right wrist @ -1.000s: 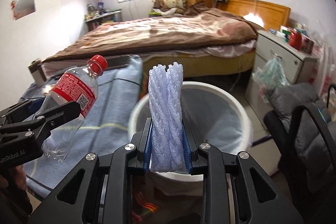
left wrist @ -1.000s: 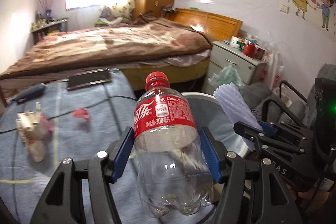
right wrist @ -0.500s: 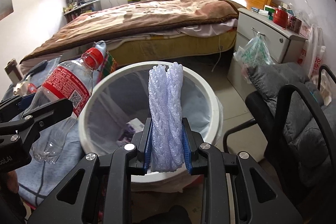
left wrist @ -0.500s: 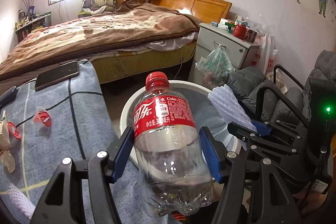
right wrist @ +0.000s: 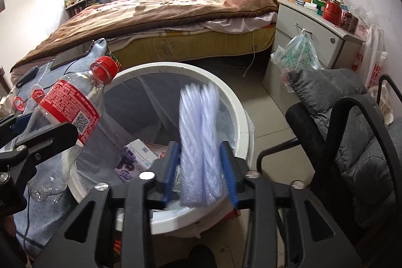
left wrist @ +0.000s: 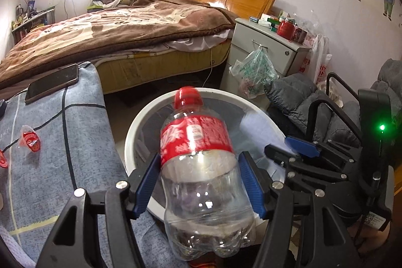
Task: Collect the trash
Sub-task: 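Open both tools to drop the bottle and foam sleeve into the bin, then move both tools back over the bed toward the paper cup and red cup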
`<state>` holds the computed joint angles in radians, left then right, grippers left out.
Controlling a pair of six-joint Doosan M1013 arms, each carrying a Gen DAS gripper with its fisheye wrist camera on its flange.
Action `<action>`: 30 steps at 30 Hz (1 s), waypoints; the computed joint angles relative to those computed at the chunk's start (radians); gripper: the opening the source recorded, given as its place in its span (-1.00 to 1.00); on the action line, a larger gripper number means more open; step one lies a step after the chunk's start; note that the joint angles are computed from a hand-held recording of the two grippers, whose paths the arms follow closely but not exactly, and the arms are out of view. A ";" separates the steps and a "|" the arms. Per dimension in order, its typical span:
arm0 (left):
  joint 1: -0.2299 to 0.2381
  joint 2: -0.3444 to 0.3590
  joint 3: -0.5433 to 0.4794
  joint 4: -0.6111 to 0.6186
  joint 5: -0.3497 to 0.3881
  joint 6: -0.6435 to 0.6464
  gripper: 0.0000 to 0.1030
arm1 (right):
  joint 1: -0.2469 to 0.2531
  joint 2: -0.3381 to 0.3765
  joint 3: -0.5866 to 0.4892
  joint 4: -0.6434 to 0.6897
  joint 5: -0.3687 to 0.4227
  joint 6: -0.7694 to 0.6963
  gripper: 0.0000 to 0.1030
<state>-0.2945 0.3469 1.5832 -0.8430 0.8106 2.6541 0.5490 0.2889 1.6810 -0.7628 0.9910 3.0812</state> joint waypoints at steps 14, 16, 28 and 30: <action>0.023 -0.016 0.008 -0.016 -0.009 0.006 0.39 | 0.018 -0.002 -0.006 -0.045 0.025 0.049 0.14; 0.029 -0.019 0.012 -0.025 -0.009 0.010 0.39 | 0.021 -0.001 -0.008 -0.052 0.025 0.060 0.14; 0.075 -0.044 0.035 -0.060 -0.017 0.025 0.39 | 0.051 0.003 -0.024 -0.092 0.046 0.114 0.14; 0.085 -0.048 0.040 -0.074 -0.017 0.036 0.40 | 0.058 0.008 -0.031 -0.100 0.052 0.113 0.14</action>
